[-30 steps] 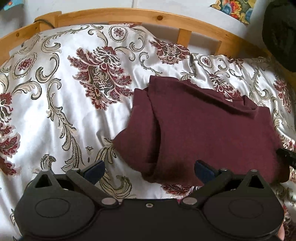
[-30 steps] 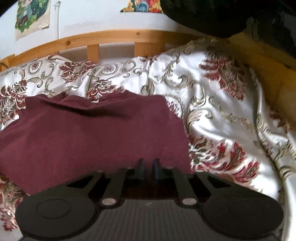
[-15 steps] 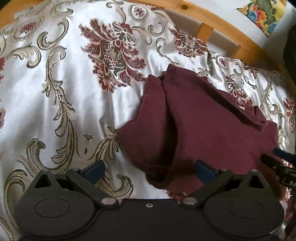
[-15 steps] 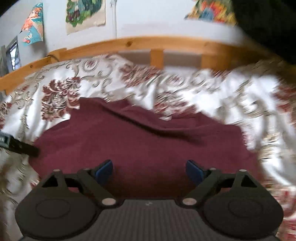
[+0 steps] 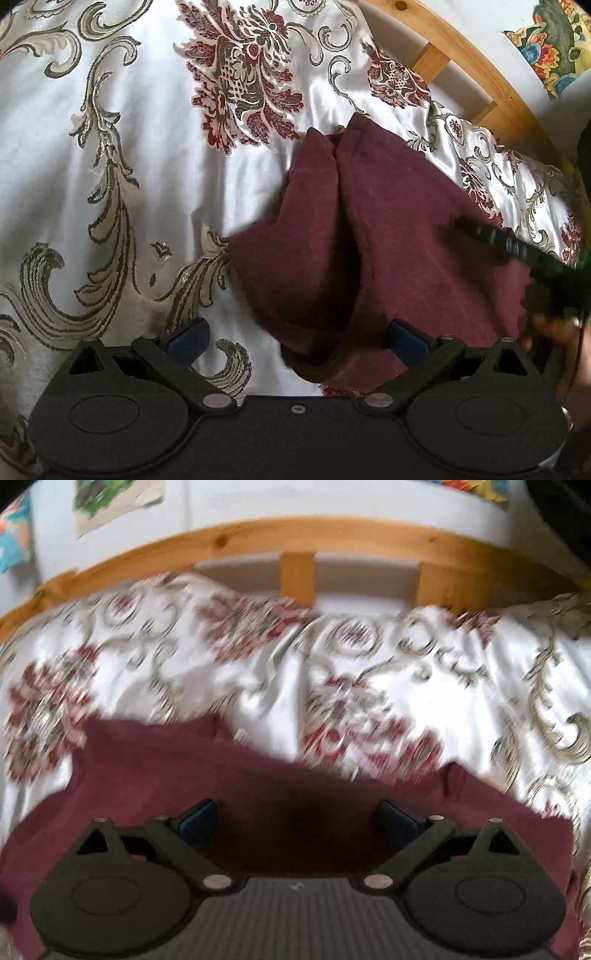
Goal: Fold small clothes
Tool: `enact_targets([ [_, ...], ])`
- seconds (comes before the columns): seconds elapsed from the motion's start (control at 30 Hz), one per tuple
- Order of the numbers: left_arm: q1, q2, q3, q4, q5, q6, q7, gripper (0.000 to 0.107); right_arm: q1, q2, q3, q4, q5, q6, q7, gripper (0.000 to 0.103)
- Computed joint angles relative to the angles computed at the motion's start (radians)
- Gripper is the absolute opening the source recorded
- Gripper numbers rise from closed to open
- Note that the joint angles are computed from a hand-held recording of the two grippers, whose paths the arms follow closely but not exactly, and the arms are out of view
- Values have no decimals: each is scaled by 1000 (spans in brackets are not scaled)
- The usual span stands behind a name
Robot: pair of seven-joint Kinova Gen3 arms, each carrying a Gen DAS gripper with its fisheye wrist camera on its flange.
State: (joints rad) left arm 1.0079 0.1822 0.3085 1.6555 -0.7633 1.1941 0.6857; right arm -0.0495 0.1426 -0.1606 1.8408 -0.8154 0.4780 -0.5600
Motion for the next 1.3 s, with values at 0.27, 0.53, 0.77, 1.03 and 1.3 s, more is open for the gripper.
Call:
enact_targets([
  [0.27,27,-13,9,15,-61,26,63,102,-49,-163,82,147,32,-101,19,103],
  [0.53,58,51,12,-65,-133,120,-77,102,-121,-491,265,440,-32,-163,188,103],
  [0.77,70,71,-59,-6,-233,92,0,102,-194,-482,276,491,-67,-256,78,103],
  [1.03,16,52,-35,36,-204,10,28,102,-183,-422,267,444,117,-186,-84,103],
  [1.3,-8,83,-56,-19,-82,16,-117,102,-163,-388,196,415,320,-159,-254,103],
])
